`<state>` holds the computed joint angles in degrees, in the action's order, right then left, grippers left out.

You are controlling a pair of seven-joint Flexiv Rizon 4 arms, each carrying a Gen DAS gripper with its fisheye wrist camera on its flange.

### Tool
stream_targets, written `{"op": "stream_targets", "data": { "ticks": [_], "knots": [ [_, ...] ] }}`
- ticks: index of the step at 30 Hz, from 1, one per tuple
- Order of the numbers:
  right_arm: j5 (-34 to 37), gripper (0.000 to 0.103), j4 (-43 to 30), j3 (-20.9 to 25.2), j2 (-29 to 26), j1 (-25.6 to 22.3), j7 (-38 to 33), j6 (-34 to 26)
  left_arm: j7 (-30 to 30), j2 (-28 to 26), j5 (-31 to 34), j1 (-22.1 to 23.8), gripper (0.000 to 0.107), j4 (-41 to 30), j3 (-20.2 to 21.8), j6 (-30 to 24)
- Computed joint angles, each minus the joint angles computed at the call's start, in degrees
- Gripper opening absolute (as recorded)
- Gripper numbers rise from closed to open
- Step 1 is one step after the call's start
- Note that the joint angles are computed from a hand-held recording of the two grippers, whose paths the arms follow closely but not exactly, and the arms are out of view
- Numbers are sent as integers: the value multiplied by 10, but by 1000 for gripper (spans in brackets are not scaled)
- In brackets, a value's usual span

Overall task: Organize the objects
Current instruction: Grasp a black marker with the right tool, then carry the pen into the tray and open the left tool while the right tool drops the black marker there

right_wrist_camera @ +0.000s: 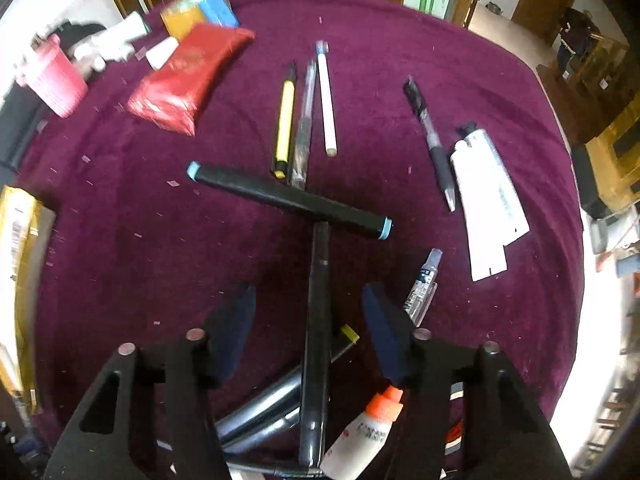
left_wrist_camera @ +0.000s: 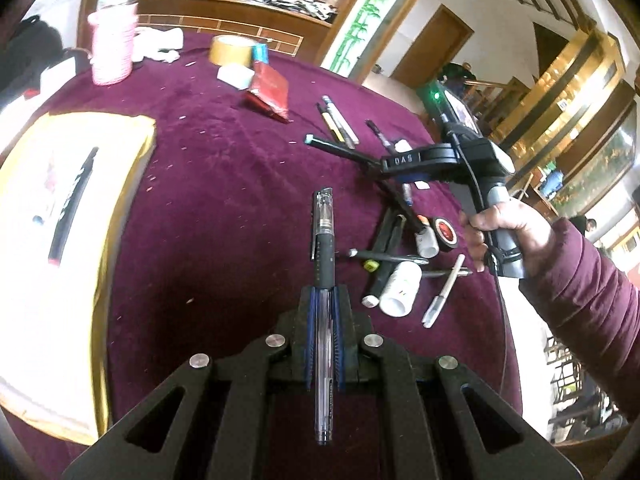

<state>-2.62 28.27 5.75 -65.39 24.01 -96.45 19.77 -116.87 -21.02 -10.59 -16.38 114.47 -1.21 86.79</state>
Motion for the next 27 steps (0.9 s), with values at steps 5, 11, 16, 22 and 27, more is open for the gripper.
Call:
{"op": "stream_targets", "data": {
  "ticks": [5, 11, 16, 22, 27],
  "knots": [
    [7, 19, -15, 0, -11, 0, 17, -35, 2, 12, -15, 16, 6, 33, -13, 21],
    [61, 13, 5, 31, 15, -27, 43, -38, 5, 30, -16, 23, 6, 64, -7, 37],
    [141, 13, 86, 69, 74, -66, 63, -2, 29, 57, -37, 65, 6, 113, -39, 67],
    [209, 13, 174, 103, 139, -72, 69, 31, 55, 104, -56, 100, 6, 170, -27, 67],
    [242, 13, 236, 125, 181, -46, 65, 57, 61, 134, -5, 103, 6, 177, 44, 16]
  ]
}}
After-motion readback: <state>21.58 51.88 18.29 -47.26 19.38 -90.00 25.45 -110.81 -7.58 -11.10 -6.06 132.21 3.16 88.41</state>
